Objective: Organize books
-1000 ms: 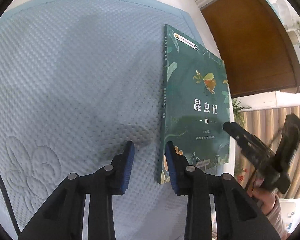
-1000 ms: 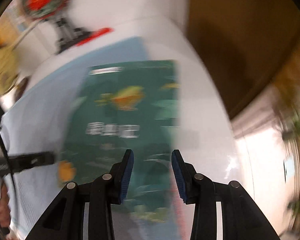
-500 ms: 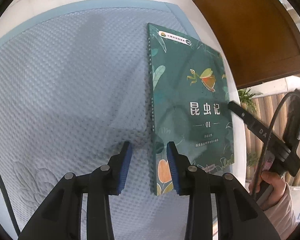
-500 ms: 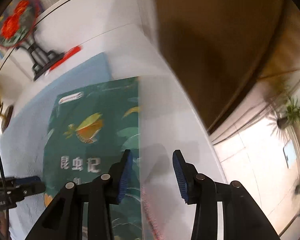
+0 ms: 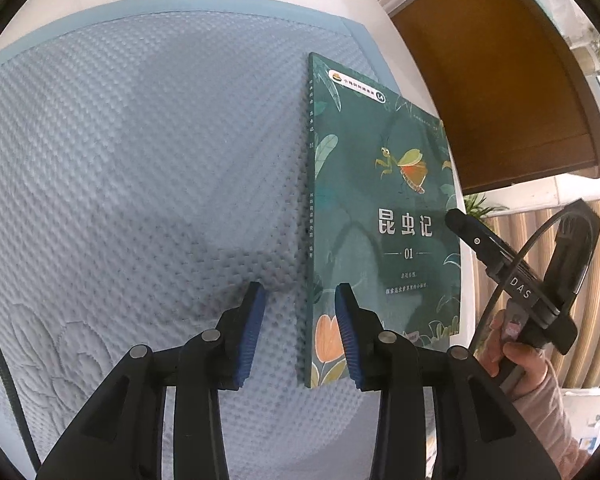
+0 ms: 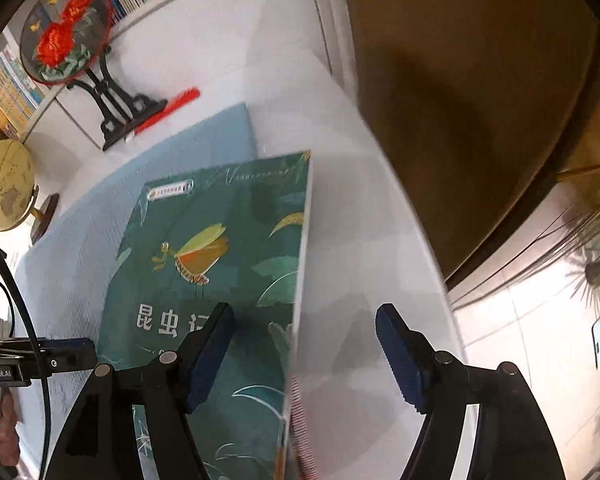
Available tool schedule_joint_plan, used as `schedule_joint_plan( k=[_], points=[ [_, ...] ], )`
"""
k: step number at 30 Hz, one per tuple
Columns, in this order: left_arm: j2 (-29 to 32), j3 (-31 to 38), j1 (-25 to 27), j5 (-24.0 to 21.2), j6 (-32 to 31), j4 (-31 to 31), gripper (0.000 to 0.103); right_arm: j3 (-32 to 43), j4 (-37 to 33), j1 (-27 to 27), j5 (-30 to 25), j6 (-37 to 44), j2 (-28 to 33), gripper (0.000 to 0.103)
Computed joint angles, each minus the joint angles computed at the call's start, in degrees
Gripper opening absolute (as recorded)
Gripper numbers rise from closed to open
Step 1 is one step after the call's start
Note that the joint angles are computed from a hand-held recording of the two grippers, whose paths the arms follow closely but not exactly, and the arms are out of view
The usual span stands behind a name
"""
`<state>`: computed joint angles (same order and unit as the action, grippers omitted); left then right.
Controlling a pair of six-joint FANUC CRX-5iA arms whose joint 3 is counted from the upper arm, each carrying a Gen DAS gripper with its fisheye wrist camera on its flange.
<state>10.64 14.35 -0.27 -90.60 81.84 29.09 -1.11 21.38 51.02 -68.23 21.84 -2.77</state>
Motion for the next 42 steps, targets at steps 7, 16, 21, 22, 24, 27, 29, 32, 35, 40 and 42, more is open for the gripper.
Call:
schedule_joint_plan(
  k=[7,16,21,22,24,27,29,32,35,40,42],
  points=[
    [-0.5,-0.1,-0.4,0.8,0.5,-0.8,0.034,-1.5,-9.7,-3.3,8.5,2.8,-3.1,0.073],
    [-1.1,-1.7,0.3,0.9,1.3,0.8,0.034,8.0,-13.2,0.0,2.8,12.1,4.3,0.078],
    [-3.2,-4.8,2.2,-0.8,1.2,2.5,0.034,10.7,-10.0,1.8,0.4,11.7,6.6,0.080],
    [-3.9,-5.8,2.5,-0.8,0.8,2.8,0.034,10.9,-8.6,2.6,-0.2,10.9,6.8,0.080],
    [-5.1,-7.5,3.3,-1.1,0.0,3.3,0.034,12.8,-4.6,4.5,-4.6,9.9,9.1,0.080],
    [-7.0,-8.7,4.5,-0.5,-0.3,2.3,0.034,13.6,2.9,8.0,-9.7,8.8,11.5,0.078],
    [-7.1,-8.8,5.4,-0.4,-0.8,2.2,0.034,11.4,6.7,9.4,-8.3,5.9,10.7,0.078],
    [-5.8,-8.6,6.0,0.3,-1.5,3.5,0.033,13.8,1.1,7.7,-7.5,7.3,11.9,0.079],
    [-5.3,-7.5,5.3,2.9,-0.4,2.5,0.033,12.9,1.5,7.9,-6.7,7.1,12.0,0.079],
    [-4.0,-6.4,4.6,5.0,2.0,2.7,0.033,12.2,0.7,8.0,-6.0,7.5,10.9,0.081],
    [-3.3,-5.8,4.5,4.5,2.6,2.9,0.034,12.1,1.3,8.0,-6.8,7.6,11.1,0.081]
  ],
)
